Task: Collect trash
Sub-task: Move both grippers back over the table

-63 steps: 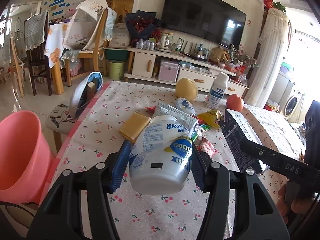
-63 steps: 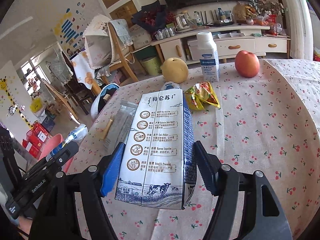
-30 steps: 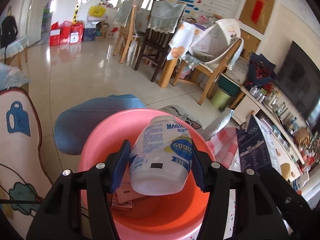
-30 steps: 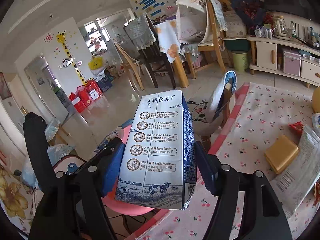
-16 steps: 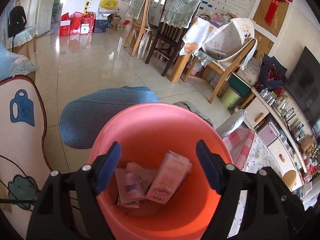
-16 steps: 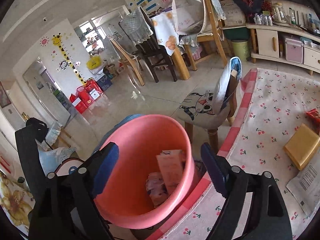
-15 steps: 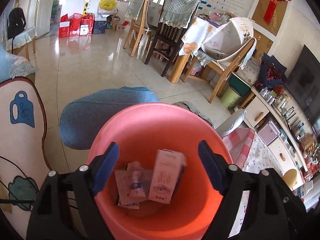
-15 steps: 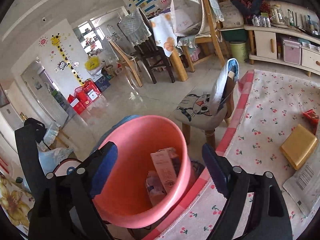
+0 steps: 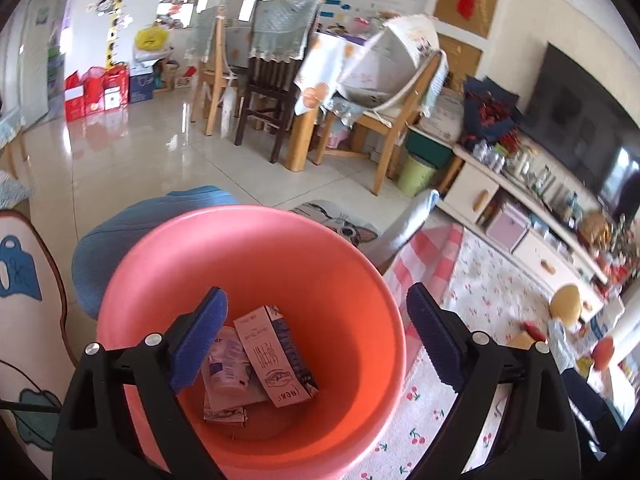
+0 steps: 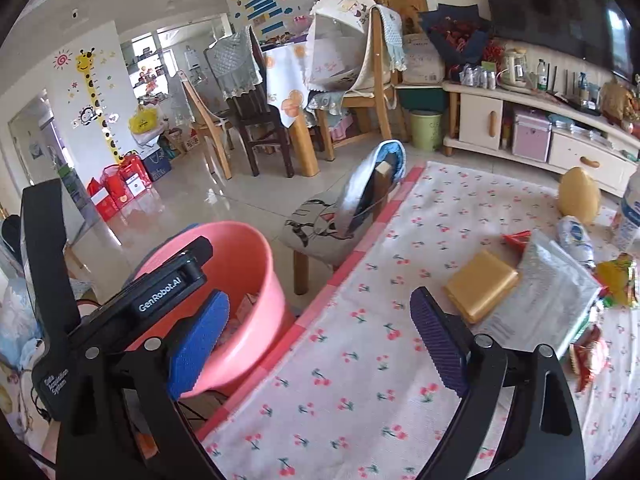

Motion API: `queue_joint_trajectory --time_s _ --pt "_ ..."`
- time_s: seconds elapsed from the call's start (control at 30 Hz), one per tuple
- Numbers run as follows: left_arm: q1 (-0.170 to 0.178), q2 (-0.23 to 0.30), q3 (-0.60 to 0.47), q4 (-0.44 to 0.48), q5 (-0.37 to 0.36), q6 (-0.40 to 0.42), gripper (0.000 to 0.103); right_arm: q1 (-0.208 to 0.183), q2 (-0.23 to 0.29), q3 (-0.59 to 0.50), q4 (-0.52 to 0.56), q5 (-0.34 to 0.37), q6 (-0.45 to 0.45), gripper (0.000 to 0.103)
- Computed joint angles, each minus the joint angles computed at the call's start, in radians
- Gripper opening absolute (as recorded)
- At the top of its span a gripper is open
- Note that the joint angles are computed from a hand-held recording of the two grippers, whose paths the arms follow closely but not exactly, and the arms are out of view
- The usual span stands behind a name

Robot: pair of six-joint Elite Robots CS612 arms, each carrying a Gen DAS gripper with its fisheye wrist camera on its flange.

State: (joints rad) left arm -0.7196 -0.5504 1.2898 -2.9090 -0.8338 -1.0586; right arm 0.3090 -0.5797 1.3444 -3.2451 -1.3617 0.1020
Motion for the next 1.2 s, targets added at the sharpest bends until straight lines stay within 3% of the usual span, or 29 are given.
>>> queue_joint_trajectory --time_s 0.13,0.47,0.63,1.2 --pt "-0.006 0.004 -0.03 0.077 -0.033 0.022 0.095 -0.012 -0.019 0.046 -0.028 -0.044 -0.013 0.091" --pt "-0.038 0.031 -0.07 0.021 -0.024 0.175 0.099 -0.039 -0.058 0.15 -0.094 -0.137 -0.042 0.091" --pt "-0.055 0.05 -0.109 0.037 0.003 0.262 0.099 -0.048 -0.073 0.193 -0.134 -0.169 -0.064 0.092" --pt "-0.105 0.114 -0.224 0.017 0.039 0.46 0.099 -0.1 -0.107 0.298 -0.214 -0.219 -0.038 0.092"
